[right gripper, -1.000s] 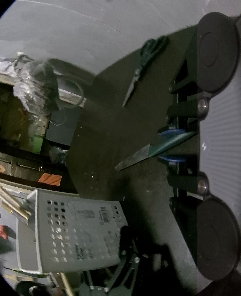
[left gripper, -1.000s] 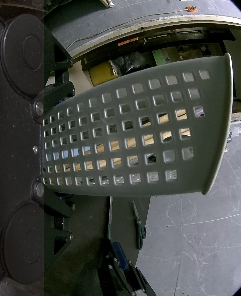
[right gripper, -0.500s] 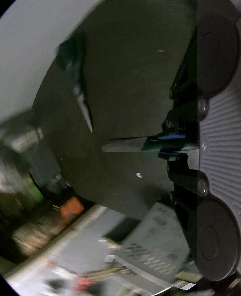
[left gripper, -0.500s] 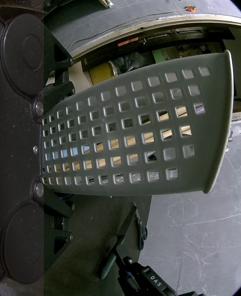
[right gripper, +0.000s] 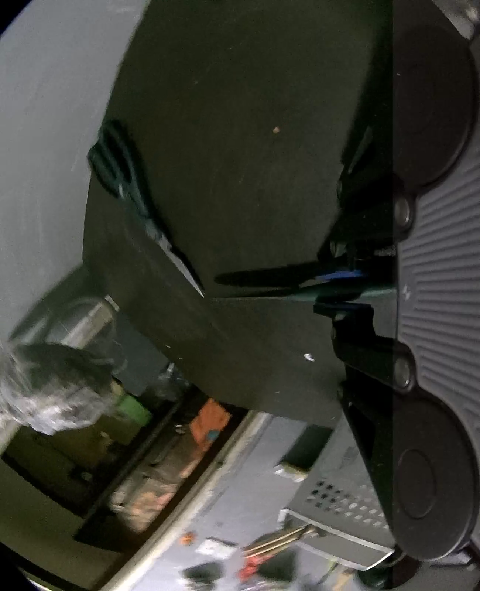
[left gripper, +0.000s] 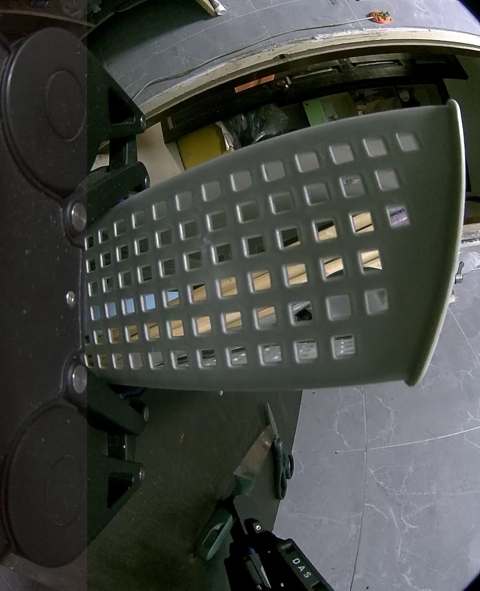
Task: Organize utensils
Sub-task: 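Lift the knife with the right gripper toward the basket, then carry the green-handled knife with the right gripper over the white basket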
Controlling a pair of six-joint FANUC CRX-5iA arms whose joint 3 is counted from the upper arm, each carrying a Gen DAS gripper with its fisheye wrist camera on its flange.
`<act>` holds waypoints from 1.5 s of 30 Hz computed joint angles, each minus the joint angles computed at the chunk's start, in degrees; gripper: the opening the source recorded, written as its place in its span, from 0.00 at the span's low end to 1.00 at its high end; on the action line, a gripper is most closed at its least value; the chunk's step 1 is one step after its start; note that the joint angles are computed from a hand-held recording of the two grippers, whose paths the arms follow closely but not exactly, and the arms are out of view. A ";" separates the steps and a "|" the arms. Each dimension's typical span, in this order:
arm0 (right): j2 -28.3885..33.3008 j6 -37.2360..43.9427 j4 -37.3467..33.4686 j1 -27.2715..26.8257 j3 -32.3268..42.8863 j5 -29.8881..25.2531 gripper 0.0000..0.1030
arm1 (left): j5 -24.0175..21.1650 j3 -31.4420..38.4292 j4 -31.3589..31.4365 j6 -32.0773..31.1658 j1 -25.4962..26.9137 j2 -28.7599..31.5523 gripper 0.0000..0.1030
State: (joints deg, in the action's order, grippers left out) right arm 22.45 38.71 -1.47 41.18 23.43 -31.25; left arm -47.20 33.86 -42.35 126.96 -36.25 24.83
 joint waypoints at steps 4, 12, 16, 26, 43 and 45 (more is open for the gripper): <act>1.34 -0.79 9.18 2.10 0.52 -1.60 0.13 | -0.01 0.08 0.05 -0.05 0.08 0.11 0.77; 8.52 7.31 25.76 7.27 10.70 -15.93 0.13 | -0.01 0.06 0.09 -0.16 0.10 0.07 0.78; 9.22 8.66 29.78 8.66 10.64 -16.73 0.13 | 0.31 -0.07 0.70 -0.33 0.45 0.05 0.78; 9.08 10.86 40.18 10.73 6.24 -16.79 0.13 | 0.11 0.08 0.40 -0.18 0.33 0.20 0.78; 9.21 11.92 30.37 8.46 9.01 -13.86 0.12 | -0.09 0.21 0.29 -0.29 0.27 0.28 0.78; 8.44 9.44 25.35 7.38 9.60 -13.14 0.12 | -0.17 0.36 0.29 -0.31 0.22 0.37 0.78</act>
